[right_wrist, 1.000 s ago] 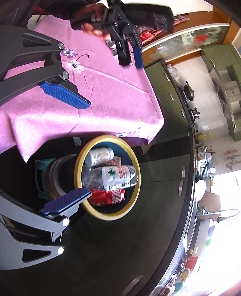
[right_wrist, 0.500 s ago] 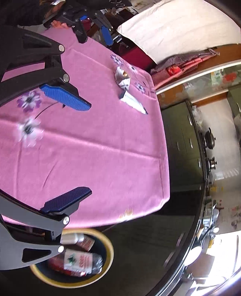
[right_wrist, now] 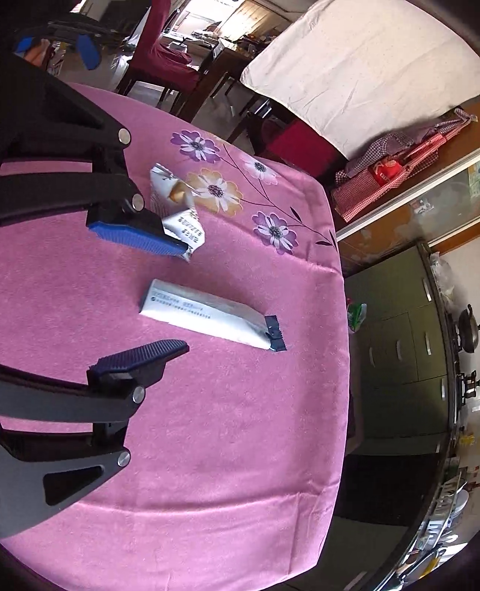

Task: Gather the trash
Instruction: 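Reach the right gripper to the white-and-blue tube and grasp it, then carry the tube over the bin and open the right gripper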

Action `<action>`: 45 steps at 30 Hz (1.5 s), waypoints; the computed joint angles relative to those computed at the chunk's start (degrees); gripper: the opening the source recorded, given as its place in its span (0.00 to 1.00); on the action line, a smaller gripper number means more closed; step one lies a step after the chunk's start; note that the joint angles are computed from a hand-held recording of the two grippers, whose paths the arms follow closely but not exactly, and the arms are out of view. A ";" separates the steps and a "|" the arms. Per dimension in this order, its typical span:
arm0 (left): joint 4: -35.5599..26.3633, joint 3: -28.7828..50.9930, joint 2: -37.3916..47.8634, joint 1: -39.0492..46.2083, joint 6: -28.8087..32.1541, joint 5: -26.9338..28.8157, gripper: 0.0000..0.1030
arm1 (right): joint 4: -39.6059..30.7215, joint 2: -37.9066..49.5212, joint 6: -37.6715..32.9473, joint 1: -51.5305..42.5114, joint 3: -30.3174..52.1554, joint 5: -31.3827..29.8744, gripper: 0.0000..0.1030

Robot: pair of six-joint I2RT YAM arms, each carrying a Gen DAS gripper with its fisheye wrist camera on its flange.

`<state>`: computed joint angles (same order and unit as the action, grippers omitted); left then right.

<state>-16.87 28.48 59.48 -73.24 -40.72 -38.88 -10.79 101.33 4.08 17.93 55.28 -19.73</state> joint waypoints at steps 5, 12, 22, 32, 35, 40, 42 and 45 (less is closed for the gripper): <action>0.10 -1.14 -0.91 -0.01 -0.45 0.11 0.94 | -0.84 6.09 2.57 3.06 5.66 5.50 0.47; 1.26 -2.55 -1.71 0.68 -0.10 1.29 0.94 | 0.57 10.05 3.77 5.87 7.48 12.67 0.38; 1.84 -2.55 -1.89 0.49 0.29 1.34 0.94 | 3.11 9.61 2.81 7.25 5.67 15.88 0.27; 2.10 -1.95 -1.48 0.32 0.93 0.93 0.94 | 7.31 0.70 -0.57 6.45 -4.44 17.34 0.24; 2.23 -1.45 -0.82 0.03 1.00 0.69 0.94 | 7.69 -2.79 -1.62 5.38 -7.83 16.90 0.24; 2.57 -0.15 1.04 -0.99 1.26 0.04 0.94 | 7.86 -10.19 -3.78 3.00 -14.25 15.91 0.24; 2.38 0.60 1.79 -1.73 1.17 -0.45 0.94 | 7.33 -13.64 -4.74 1.75 -16.80 15.17 0.24; 2.04 1.66 2.70 -2.81 0.84 -1.19 0.94 | 6.10 -19.16 -6.39 -0.90 -20.56 13.73 0.24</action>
